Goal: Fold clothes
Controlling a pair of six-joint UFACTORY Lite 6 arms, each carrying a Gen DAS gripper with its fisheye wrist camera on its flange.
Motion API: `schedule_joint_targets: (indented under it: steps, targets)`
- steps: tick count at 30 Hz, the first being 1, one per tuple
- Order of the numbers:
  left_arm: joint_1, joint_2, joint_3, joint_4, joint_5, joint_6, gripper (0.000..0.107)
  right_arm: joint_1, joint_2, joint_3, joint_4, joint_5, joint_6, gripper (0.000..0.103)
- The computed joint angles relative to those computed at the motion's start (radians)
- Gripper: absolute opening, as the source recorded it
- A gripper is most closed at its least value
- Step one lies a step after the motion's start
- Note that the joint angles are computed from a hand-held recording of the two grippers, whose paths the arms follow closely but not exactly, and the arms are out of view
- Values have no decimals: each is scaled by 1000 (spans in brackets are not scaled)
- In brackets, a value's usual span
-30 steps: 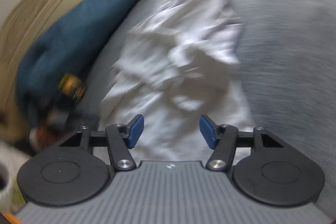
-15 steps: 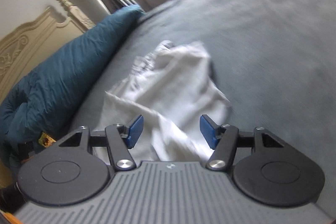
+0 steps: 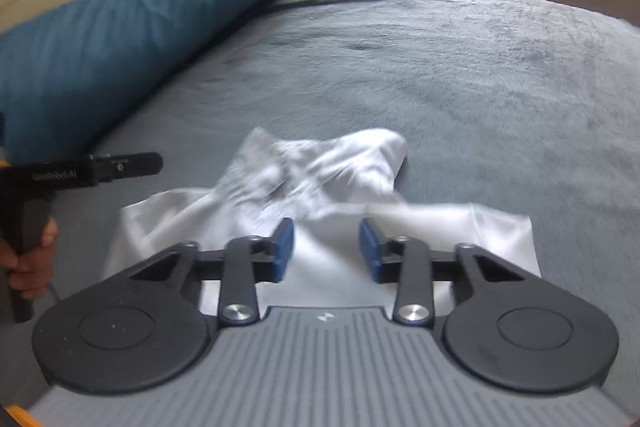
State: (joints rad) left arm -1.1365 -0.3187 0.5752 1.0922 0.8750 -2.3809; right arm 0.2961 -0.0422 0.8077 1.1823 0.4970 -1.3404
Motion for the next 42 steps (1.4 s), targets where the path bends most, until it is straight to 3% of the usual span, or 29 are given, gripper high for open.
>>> schedule_joint_targets:
  steps: [4,6,9,13,16,18,20,21,22,23,24,26,29,36,39,42]
  targets:
    - [202,30,-53,128,-234,-56,68,83,177,132,66,-130,-5,26]
    - [260,42,-80,238,-326,-117,68,68,234,192,137,-117,-36,26]
    - [320,35,-115,300,-426,-155,65,-2,337,314,120,-8,73,37]
    - [382,79,-116,468,-483,-330,59,-40,459,449,43,54,274,53]
    - [408,123,-114,645,-480,-525,52,-42,534,515,9,90,369,53]
    - [413,187,-78,653,-468,-543,44,-34,572,543,5,93,406,53]
    - [407,236,-44,642,-443,-550,27,-27,587,536,46,85,383,47]
    - [402,253,-34,654,-431,-577,20,-20,585,523,76,73,356,41]
    - [397,266,-24,660,-422,-594,7,-13,584,510,106,60,331,26]
    - [380,281,-7,629,-399,-570,5,-9,579,497,126,45,318,16]
    - [357,289,9,587,-365,-524,4,-7,573,483,150,33,301,14]
    - [310,272,22,524,-302,-450,2,-17,543,446,216,40,233,8]
    - [196,206,13,465,-165,-362,2,-39,493,400,273,75,140,7]
    - [-263,172,95,294,236,46,4,-85,115,155,132,182,-329,9]
    - [-434,230,155,202,266,227,8,-137,-56,41,-8,275,-506,10]
    - [-548,346,240,76,247,390,24,-187,-171,-54,-194,337,-548,9]
